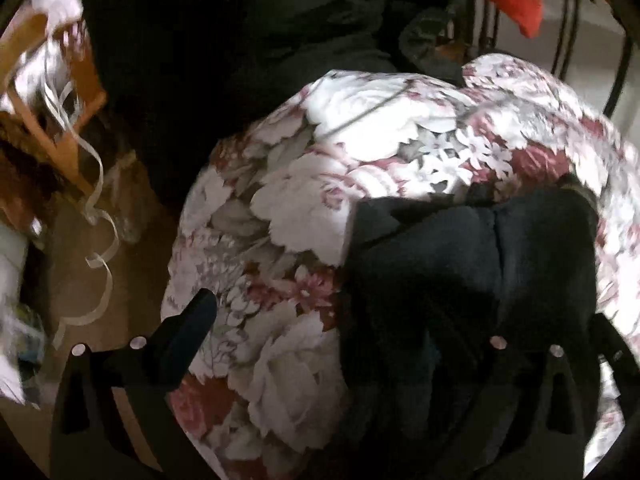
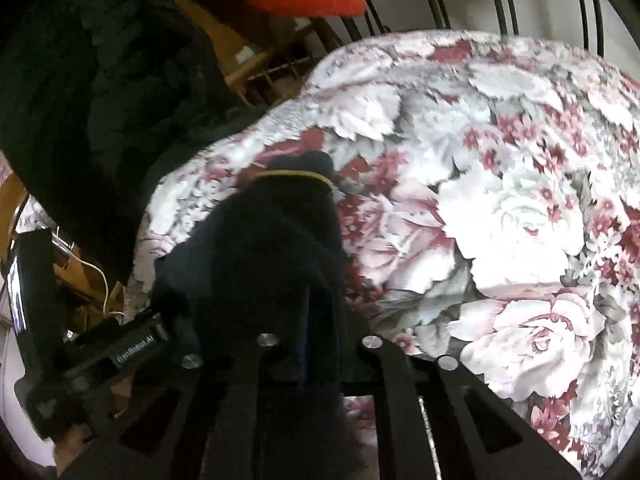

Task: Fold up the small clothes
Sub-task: 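Open both tools and pull them back from the placed bundle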

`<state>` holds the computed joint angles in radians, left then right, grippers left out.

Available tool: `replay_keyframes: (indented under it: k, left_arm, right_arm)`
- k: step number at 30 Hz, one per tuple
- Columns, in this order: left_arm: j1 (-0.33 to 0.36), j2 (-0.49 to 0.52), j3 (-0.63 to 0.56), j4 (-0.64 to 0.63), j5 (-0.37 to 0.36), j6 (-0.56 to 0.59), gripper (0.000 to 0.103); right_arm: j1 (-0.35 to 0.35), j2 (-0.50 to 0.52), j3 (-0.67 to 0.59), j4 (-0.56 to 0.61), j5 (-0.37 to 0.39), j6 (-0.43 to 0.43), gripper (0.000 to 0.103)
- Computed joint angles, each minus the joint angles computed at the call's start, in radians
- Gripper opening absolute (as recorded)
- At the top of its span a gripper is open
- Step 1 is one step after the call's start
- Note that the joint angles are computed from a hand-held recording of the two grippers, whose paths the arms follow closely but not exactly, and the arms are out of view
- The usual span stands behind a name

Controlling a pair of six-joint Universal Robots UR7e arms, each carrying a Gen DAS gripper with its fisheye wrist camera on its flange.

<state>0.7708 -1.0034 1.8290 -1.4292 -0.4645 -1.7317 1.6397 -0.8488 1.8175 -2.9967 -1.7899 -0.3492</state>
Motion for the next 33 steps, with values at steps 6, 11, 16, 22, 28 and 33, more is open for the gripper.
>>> replay_keyframes:
  k: [6,11,16,22,28,33]
  left_arm:
    - [-0.025,-0.007,0.022,0.007,0.017,-0.059,0.099]
    - [-0.107,-0.095,0.122,-0.131,-0.117,0.002,0.099]
    - [-0.228,-0.110,0.213,-0.143,-0.241,-0.084,0.098]
    - [-0.318,-0.122,0.261,-0.177,-0.419,-0.121,0.098]
    - [-0.532,-0.087,0.195,0.077,-0.421,-0.295,0.098]
    - [-0.602,-0.038,0.084,0.271,-0.421,-0.377,0.098]
  right_arm:
    - [-0.001,-0.048,0.049,-0.027,0.007,0.029,0.020]
    - [0.019,-0.145,0.130,0.061,-0.024,0.071,0.024]
    - [0.062,-0.205,0.212,0.129,-0.161,0.067,0.041]
    - [0.093,-0.301,0.317,0.071,-0.196,0.025,0.047]
    - [0.152,-0.474,0.539,-0.185,-0.100,-0.249,0.067]
    - [0.116,-0.612,0.578,-0.215,0.021,-0.244,0.073]
